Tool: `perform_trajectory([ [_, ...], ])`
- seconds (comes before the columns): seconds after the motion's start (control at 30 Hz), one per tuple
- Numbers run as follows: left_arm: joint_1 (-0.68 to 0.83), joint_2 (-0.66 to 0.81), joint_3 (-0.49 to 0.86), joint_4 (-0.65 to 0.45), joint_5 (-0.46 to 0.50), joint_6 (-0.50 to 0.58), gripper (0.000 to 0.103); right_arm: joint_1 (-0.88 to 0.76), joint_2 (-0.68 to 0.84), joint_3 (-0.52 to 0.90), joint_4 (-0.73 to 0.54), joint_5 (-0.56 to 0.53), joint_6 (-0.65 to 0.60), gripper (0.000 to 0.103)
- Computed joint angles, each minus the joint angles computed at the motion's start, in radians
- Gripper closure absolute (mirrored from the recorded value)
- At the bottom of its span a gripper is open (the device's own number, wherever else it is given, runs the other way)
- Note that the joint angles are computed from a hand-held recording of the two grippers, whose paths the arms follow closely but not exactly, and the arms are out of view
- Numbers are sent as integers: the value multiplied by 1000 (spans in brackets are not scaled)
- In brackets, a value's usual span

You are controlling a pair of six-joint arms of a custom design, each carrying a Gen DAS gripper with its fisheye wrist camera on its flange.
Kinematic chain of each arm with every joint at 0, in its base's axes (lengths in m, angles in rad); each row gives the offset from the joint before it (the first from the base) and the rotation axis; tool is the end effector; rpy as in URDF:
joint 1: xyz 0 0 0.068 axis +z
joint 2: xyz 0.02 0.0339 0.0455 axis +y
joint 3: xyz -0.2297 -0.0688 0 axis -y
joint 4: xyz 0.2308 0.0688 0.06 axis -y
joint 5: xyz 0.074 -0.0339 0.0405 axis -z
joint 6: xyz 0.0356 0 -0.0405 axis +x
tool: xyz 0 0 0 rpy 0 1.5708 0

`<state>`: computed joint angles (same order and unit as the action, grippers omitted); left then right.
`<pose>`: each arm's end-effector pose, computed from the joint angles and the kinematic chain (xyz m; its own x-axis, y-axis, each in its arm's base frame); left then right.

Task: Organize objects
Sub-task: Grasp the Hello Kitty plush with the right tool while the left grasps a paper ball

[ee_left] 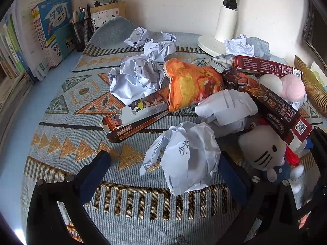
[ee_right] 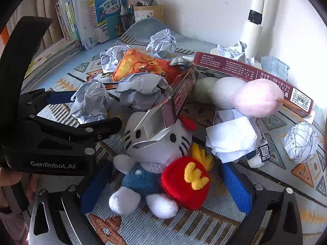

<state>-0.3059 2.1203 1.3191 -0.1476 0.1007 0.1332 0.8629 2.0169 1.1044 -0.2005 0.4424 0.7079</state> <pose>0.3874 -0.1261 0.0964 -0.7209 0.3662 -0.5883 0.4553 0.8904 -0.0036 0.2422 0.2596 0.0796 -0.8096 -0.0422 -0.5855 -0.0489 0.9988 -0.0044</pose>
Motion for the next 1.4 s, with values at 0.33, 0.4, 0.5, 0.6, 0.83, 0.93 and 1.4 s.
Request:
perform_trajectory([
  [0.33, -2, -2, -2, 0, -3, -3, 0, 1, 7, 12, -7, 0, 1, 0],
  [0.4, -1, 0, 1, 0, -2, -1, 0, 2, 2, 7, -7, 1, 1, 0],
  [0.5, -1, 0, 1, -1, -2, -2, 0, 4, -2, 3, -8, 1, 3, 0],
  [0.6, -1, 1, 2, -1, -2, -2, 0, 6, -6, -1, -9, 2, 4, 0],
  [0.83, -2, -2, -1, 1, -1, -4, 0, 7, -44, -54, 20, 14, 8, 16],
  [0.93, 7, -60, -86, 99, -33, -45, 63, 14, -49, -71, 70, 39, -1, 53],
  [1.4, 74, -134, -199, 236, -22, -164, 61, 90, -112, -185, 365, 88, -176, 53],
])
